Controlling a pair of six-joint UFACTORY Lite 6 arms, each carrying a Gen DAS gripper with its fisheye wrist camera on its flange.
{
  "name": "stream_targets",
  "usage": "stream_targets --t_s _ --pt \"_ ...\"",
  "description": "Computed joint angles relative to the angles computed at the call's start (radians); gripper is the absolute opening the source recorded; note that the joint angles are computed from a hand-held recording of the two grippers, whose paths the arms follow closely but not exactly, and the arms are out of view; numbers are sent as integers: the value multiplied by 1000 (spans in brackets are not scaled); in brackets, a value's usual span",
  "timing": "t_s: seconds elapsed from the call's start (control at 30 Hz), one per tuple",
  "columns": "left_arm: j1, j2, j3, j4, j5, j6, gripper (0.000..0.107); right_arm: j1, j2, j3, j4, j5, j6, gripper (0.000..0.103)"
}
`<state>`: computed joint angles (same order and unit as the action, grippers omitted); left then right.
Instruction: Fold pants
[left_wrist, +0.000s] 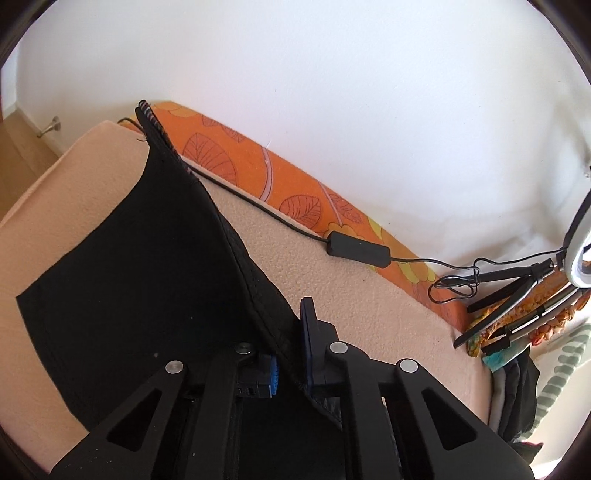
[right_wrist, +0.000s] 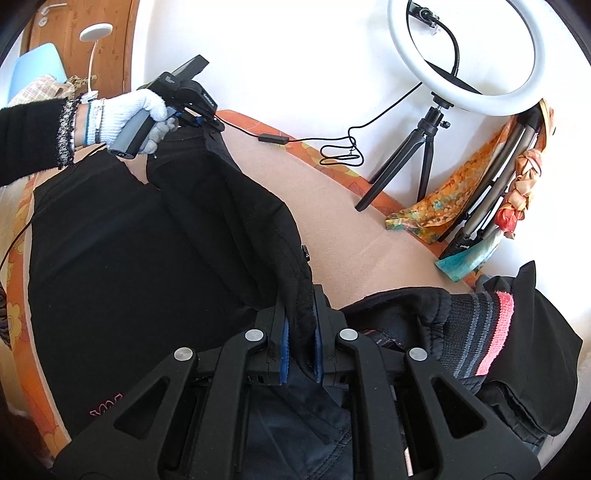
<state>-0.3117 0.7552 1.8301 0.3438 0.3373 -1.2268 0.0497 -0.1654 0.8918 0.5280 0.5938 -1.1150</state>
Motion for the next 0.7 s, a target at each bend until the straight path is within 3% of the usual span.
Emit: stream_targets --t_s 0.1,0.2,0.7 --pt "-35 -122 -136 243 -24 -227 6 -6 -14 27 -37 13 53 10" --pt "-68 -224 -227 375 -3 -343 6 -1 -42 45 -80 31 115 10" --pt "-343 -763 -730 713 210 -756 5 -11 -415 -72 -203 275 255 10"
